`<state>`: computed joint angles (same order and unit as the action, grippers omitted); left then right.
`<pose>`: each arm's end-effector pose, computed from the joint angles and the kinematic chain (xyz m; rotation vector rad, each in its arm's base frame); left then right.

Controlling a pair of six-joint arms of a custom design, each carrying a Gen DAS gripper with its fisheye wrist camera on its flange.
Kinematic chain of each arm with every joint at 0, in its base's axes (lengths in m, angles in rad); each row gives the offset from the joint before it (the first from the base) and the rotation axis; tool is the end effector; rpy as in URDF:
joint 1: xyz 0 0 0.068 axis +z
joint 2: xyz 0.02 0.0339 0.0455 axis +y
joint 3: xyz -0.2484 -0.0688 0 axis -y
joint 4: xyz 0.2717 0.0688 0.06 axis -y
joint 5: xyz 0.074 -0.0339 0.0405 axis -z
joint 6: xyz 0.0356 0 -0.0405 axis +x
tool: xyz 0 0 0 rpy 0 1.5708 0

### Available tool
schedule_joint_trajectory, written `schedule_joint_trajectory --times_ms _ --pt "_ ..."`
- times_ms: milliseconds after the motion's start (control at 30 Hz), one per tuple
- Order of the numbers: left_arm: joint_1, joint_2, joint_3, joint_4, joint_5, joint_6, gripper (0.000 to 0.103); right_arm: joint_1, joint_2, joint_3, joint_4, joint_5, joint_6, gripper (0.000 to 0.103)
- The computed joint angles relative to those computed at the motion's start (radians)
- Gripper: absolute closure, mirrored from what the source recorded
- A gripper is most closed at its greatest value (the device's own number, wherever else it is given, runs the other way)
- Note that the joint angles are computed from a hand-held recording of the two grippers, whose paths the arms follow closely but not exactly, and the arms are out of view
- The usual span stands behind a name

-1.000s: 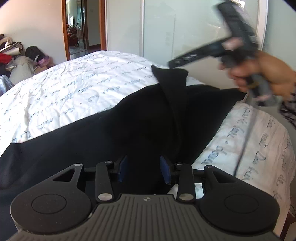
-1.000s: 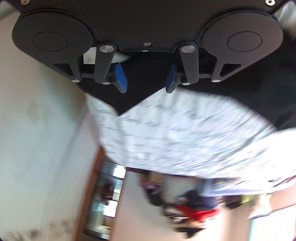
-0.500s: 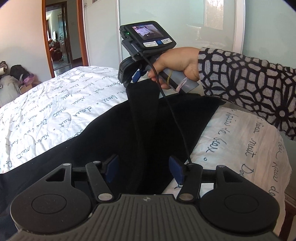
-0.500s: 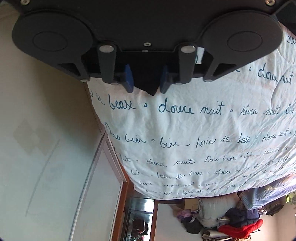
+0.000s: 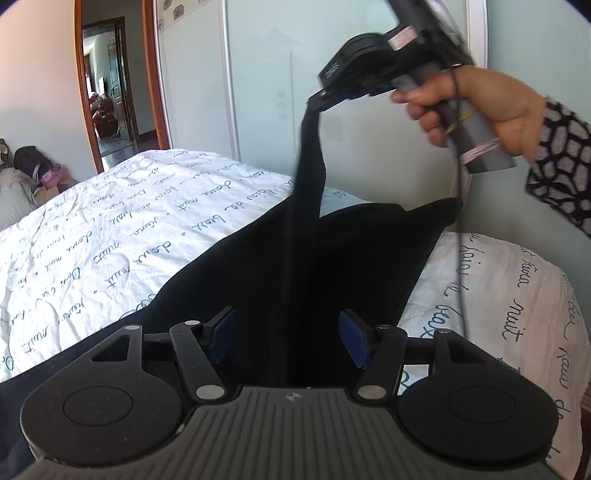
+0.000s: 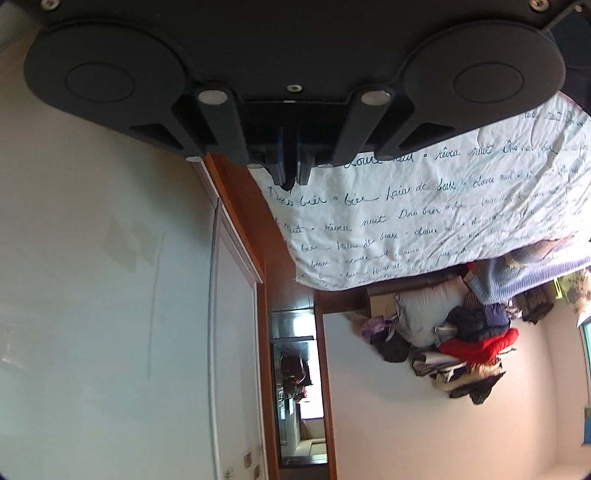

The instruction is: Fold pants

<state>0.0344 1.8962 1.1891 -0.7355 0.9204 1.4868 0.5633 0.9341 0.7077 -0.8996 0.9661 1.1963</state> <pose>0.3579 -0.0160 0.1232 1.5952 1.6851 -0.7302 0.1772 0.0773 0.2256 0.8960 1.9303 -0.3381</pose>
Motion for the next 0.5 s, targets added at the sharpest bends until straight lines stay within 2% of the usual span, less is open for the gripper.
schedule_joint_trajectory --times_ms 67,133,233,333,400,433,467,500 --pt "-0.008 -0.028 -0.043 0.043 0.002 -0.004 0.039 0.064 -0.030 0.006 -0.136 0.053 0.132 0.097" --pt "-0.020 -0.061 -0.094 0.095 -0.008 -0.004 0.053 0.103 -0.065 -0.001 -0.216 0.078 0.214 0.097" --pt "-0.044 -0.103 -0.166 0.178 -0.043 -0.025 0.071 0.125 -0.123 -0.029 -0.241 0.078 0.263 0.097" --pt "-0.064 -0.106 -0.198 0.233 -0.076 -0.052 0.078 0.156 -0.085 -0.020 -0.319 0.074 0.348 0.097" --pt "-0.069 -0.103 -0.210 0.258 -0.088 -0.062 0.079 0.200 -0.053 -0.024 -0.410 0.079 0.507 0.094" --pt "-0.069 -0.103 -0.215 0.268 -0.088 -0.061 0.079 0.221 -0.067 -0.044 -0.440 0.072 0.589 0.079" --pt "-0.070 -0.105 -0.224 0.284 -0.090 -0.062 0.079 0.262 -0.097 -0.084 -0.482 0.067 0.724 0.054" --pt "-0.071 -0.106 -0.230 0.297 -0.089 -0.063 0.079 0.299 -0.124 -0.124 -0.512 0.062 0.852 0.044"
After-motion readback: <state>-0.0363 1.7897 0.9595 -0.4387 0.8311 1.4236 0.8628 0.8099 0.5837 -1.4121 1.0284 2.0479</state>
